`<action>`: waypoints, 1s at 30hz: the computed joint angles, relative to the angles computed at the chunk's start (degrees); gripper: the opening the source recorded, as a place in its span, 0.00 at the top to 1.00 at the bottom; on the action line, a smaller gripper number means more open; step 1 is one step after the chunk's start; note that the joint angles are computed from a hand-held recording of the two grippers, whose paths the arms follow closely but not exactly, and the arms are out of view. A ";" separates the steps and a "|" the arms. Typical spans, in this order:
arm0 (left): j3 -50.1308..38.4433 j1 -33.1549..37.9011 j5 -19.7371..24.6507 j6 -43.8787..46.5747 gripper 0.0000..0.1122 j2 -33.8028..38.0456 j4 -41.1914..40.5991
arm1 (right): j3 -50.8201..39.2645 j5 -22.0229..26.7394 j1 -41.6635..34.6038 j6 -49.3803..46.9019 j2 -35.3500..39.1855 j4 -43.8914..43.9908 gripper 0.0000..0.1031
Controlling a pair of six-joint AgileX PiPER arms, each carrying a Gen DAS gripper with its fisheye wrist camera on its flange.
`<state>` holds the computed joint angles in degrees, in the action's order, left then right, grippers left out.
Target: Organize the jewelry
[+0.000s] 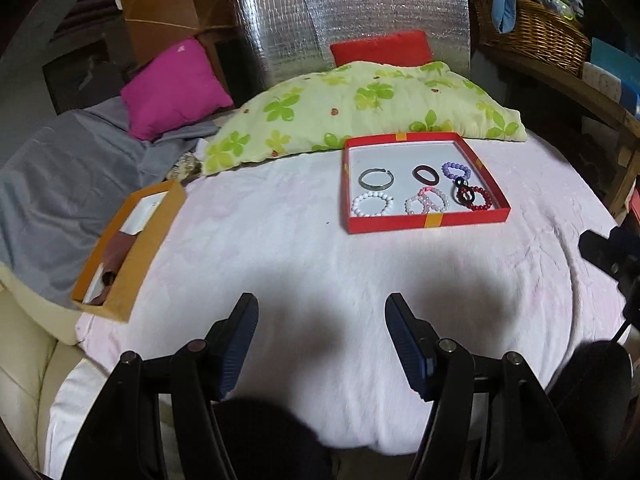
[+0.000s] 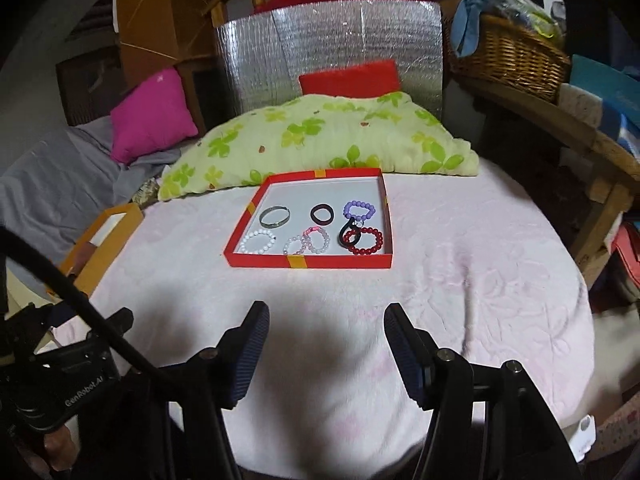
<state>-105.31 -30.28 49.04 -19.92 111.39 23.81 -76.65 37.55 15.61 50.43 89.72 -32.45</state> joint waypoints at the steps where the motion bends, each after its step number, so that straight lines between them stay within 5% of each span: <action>1: 2.18 -0.19 -0.65 -0.59 0.41 -1.55 0.68 | 1.03 0.64 0.98 1.21 -1.20 -0.98 0.38; 12: 17.96 -2.31 -3.19 -2.08 0.40 -14.91 1.81 | 9.22 8.76 11.78 12.28 -9.61 -10.59 0.38; 15: 19.18 -3.27 -2.67 -6.48 0.25 -16.71 5.69 | 10.40 11.19 14.60 15.75 -11.24 -13.90 0.38; 17: 21.37 -4.63 -3.51 -12.10 0.24 -18.61 11.58 | 11.16 12.40 16.23 17.58 -12.27 -15.31 0.38; 30: 19.22 -5.64 -3.47 -11.48 0.23 -18.09 10.90 | 11.84 14.70 17.33 20.57 -14.09 -17.79 0.38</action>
